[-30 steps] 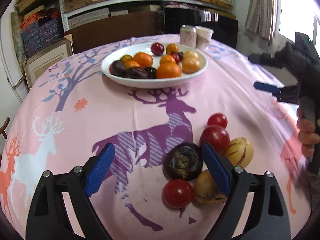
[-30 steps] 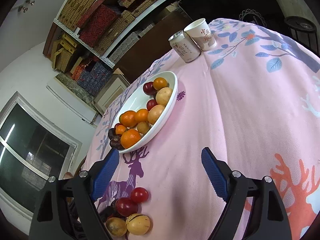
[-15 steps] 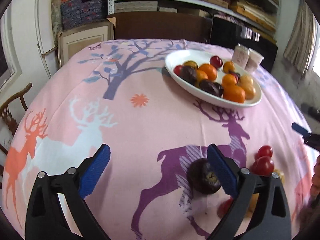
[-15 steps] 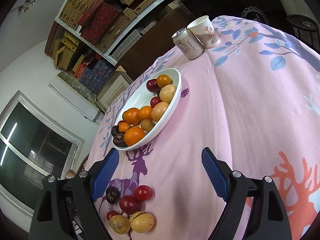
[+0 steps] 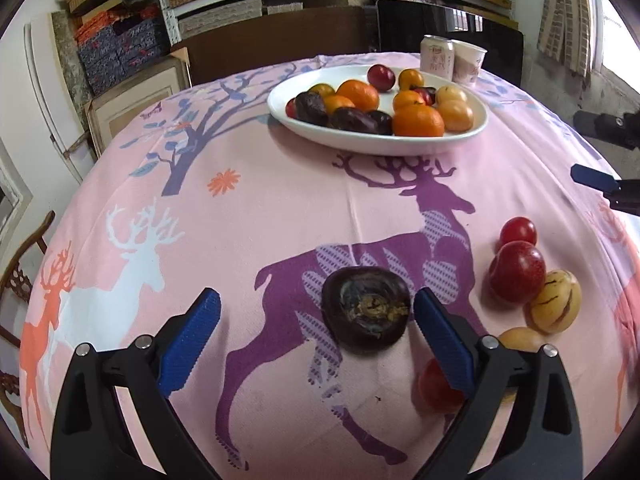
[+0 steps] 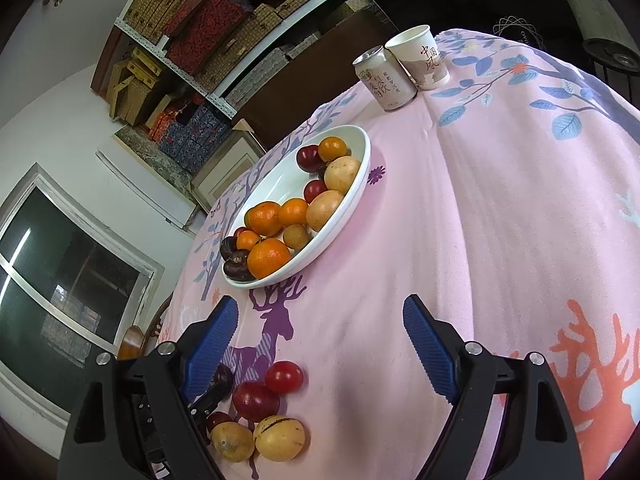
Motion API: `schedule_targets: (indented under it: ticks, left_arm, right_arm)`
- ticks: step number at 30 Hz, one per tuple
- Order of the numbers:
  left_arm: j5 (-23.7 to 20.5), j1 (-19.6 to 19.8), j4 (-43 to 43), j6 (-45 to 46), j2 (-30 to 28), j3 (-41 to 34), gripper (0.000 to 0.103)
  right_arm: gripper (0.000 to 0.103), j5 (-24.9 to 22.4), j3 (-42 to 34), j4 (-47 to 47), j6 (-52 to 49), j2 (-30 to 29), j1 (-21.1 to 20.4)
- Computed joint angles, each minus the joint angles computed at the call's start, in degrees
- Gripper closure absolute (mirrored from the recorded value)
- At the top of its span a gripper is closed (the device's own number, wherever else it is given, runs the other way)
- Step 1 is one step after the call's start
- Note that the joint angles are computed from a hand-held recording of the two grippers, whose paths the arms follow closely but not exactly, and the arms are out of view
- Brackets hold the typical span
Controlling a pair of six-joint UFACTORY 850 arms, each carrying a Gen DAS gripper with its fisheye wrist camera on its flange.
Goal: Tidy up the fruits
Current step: 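Grasp another dark purple fruit from the cloth with the left tool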
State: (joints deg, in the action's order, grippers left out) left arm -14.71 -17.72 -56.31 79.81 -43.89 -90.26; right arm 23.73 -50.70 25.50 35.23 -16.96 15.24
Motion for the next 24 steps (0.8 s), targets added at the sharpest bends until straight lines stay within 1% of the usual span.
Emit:
schedule_targets:
  ticks: [1,2,3,4,5,7,12,13,14,15,17,18,20,21,22,24]
  left_arm:
    - [-1.09,0.36,0.51,-1.34,-0.42,-0.69,0.008]
    - [-1.04,0.51,-0.44,-1.01,-0.52,-0.87,0.013]
    - [-1.48,0.74,-1.85,0.1,-0.67,-1.12,0.033]
    - [-2.69,1.03,-1.7,-0.28,-0.99,-1.73,0.047]
    - [-4.58,1.38,-0.87,-1.65,-1.54,-2.67,0.057]
    - [-5.3,1.59,-1.4,-1.56,-1.72,-2.91,0.057]
    - [-4.25,1.1,-1.79,-0.27,-1.53,-2.46,0.057]
    - [-4.49,1.07,0.25,-2.64,-1.92,-3.04,0.057]
    - [-5.41,1.06,4.25,-7.12,-2.76,-4.35,0.057]
    - [-6.47,1.16,5.84,-9.21,-3.38,-5.28,0.056]
    - [-6.96,1.29,5.44,-9.57,-3.74,-5.88,0.056]
    - [-6.61,1.22,5.37,-9.5,-3.68,-5.79,0.056]
    - [-6.06,1.03,5.84,-9.72,-3.56,-5.57,0.056]
    - [-6.02,1.02,5.87,-9.75,-3.54,-5.53,0.056]
    - [-6.0,0.99,5.94,-9.82,-3.53,-5.53,0.056]
    - [-5.94,0.95,6.3,-10.08,-3.57,-5.57,0.056]
  right_arm:
    - [0.018,-0.04,-0.01,-0.05,-0.09,0.01,0.0]
    - [0.018,-0.03,-0.03,0.11,-0.4,0.02,0.05]
    - [0.018,-0.04,-0.07,0.48,-0.95,0.04,0.14]
    - [0.018,-0.02,-0.13,0.97,-1.68,0.04,0.26]
    - [0.018,-0.09,-0.24,1.66,-2.77,0.03,0.4]
    - [0.018,-0.34,-0.55,3.2,-4.81,-0.11,0.62]
    - [0.018,-1.08,-0.97,2.82,-5.17,-0.4,0.69]
    - [0.018,-1.45,-1.22,1.92,-4.96,-0.54,0.69]
    - [0.018,-1.84,-1.48,1.17,-4.99,-0.69,0.75]
    - [0.018,-2.29,-1.83,0.73,-5.26,-0.88,0.89]
    - [0.018,-3.84,-2.8,-2.94,-3.96,-1.46,1.11]
    - [0.019,-4.59,-3.34,-5.82,-2.45,-1.83,1.32]
    - [0.027,-5.53,-4.15,-13.51,3.06,-2.49,1.53]
    - [0.034,-5.94,-4.65,-19.42,7.9,-2.96,1.55]
    - [0.037,-6.12,-4.97,-22.94,10.72,-3.28,1.71]
    - [0.049,-6.84,-5.8,-28.05,14.25,-3.82,2.11]
